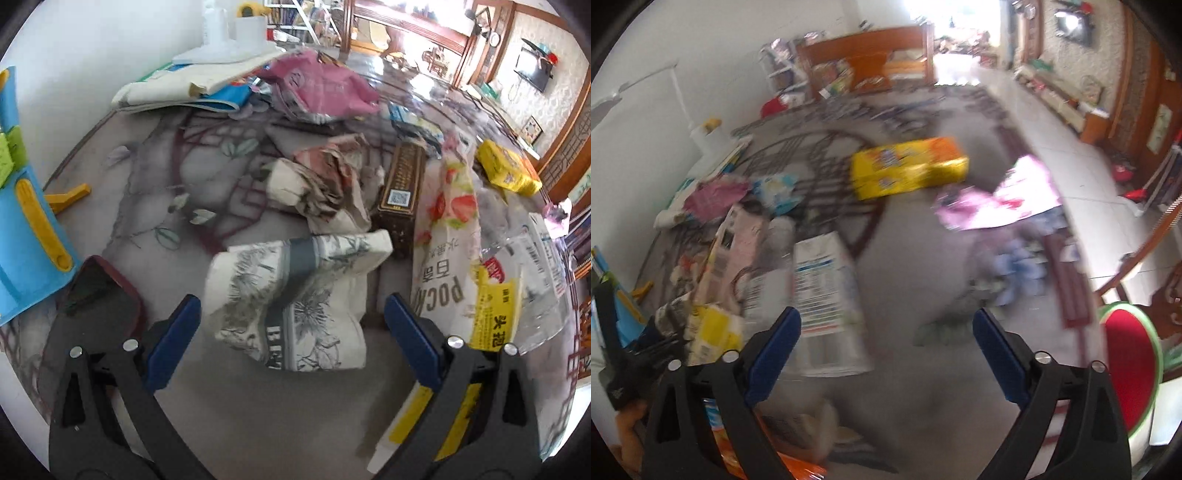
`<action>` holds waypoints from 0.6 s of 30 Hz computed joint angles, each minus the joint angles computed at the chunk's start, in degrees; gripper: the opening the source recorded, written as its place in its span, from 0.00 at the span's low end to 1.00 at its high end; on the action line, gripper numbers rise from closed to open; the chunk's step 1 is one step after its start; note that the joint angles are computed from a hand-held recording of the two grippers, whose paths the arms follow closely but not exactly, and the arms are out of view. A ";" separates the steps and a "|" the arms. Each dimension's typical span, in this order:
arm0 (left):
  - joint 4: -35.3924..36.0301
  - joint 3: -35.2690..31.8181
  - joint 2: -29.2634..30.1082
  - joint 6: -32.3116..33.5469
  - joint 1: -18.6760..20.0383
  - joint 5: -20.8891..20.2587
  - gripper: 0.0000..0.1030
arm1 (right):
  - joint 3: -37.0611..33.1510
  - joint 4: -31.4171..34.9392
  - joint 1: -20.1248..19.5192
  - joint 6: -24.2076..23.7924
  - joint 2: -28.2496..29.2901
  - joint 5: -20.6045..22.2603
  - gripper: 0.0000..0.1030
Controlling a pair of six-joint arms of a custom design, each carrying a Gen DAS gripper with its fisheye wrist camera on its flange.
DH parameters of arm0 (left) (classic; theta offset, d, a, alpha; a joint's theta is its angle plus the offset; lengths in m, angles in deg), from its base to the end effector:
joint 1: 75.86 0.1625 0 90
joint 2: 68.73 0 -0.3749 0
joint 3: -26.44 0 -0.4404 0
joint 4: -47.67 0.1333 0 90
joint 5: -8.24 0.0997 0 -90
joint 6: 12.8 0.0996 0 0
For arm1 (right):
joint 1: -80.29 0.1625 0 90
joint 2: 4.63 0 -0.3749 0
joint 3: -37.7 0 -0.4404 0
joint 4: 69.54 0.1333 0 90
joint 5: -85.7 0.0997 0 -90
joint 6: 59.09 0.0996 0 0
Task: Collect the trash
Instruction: 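Grasp the folded newspaper sheet with the left tool while the right grasps the white milk carton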
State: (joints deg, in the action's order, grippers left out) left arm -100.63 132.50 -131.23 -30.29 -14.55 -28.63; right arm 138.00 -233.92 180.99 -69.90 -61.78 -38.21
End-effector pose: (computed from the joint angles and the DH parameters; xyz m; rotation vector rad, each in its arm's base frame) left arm -0.1031 -0.6320 0.1591 0.0759 2.2869 -0.7194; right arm 0.1976 -0.6270 0.1573 0.2540 -2.4646 0.6892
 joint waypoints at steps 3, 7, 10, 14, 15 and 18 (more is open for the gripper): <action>-0.63 0.25 -0.32 0.31 0.20 -1.15 0.72 | -1.60 3.35 -0.29 1.50 1.33 2.45 0.91; -2.66 1.25 -1.64 -0.40 0.79 -4.35 0.71 | -3.37 4.25 -0.96 4.27 2.79 3.07 0.91; -6.39 2.45 -2.20 0.17 0.10 -3.18 0.71 | -4.87 5.34 -1.59 6.24 3.93 3.25 0.91; -10.69 3.79 -3.22 0.69 -0.73 -1.85 0.72 | -5.94 5.98 -1.75 6.76 5.05 2.56 0.91; -11.71 3.81 -3.18 1.36 -0.81 -1.62 0.72 | -6.21 5.55 -1.48 6.00 5.56 1.66 0.91; -14.19 4.27 -2.95 3.39 -1.77 -0.80 0.72 | -6.54 3.74 -0.71 2.73 6.95 -0.49 0.83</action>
